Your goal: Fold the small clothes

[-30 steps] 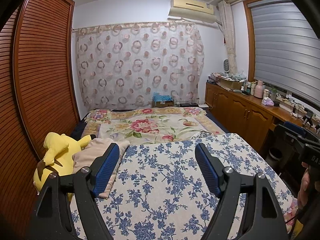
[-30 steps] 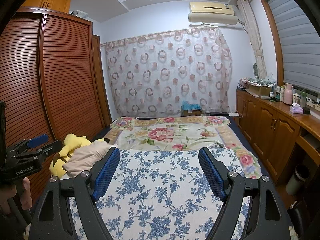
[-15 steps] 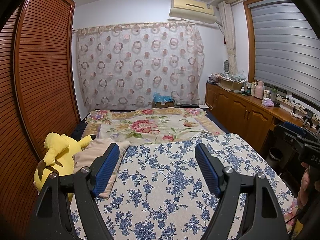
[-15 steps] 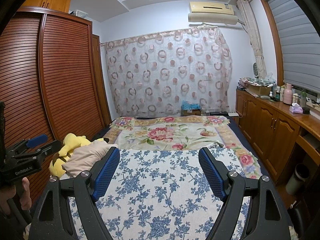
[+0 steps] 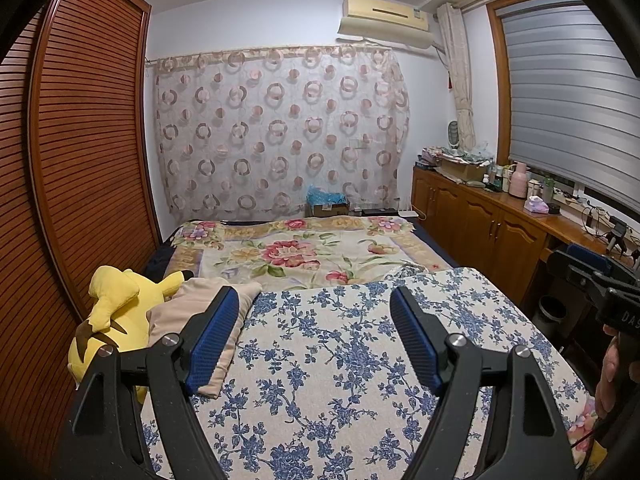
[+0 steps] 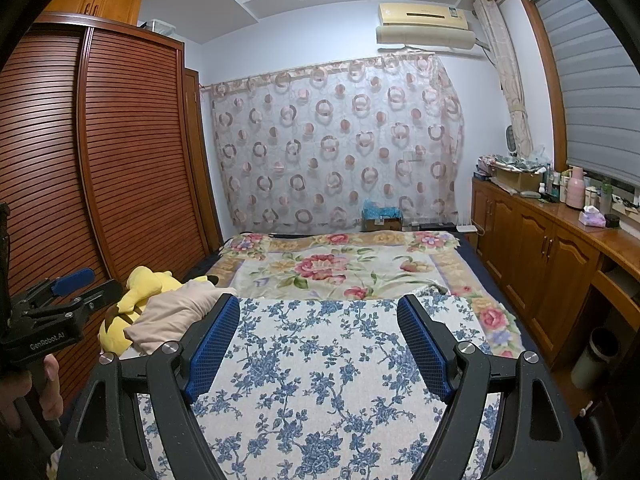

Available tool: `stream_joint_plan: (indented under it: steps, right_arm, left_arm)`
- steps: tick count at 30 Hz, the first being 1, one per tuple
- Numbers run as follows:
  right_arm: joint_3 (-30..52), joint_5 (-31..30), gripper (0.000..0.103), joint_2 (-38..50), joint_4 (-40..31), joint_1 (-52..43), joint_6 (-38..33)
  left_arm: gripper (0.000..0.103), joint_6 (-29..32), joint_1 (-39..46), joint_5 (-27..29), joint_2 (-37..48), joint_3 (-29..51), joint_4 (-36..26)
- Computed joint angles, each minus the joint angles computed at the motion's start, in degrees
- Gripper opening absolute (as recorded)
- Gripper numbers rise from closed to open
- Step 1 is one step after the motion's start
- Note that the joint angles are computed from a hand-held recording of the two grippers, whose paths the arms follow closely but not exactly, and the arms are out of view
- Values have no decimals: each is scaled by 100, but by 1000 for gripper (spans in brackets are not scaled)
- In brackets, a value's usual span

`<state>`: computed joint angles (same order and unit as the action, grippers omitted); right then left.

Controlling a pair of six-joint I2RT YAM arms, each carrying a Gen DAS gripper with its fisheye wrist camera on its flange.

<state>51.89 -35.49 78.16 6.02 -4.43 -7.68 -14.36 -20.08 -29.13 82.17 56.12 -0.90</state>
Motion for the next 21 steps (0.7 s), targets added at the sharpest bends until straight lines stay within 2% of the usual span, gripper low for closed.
stream_joint_plan:
  steps: [21]
  right_arm:
    - [-39, -4, 83, 7, 63, 4, 12]
  left_arm:
    - [79, -2, -6, -16, -10, -43, 35]
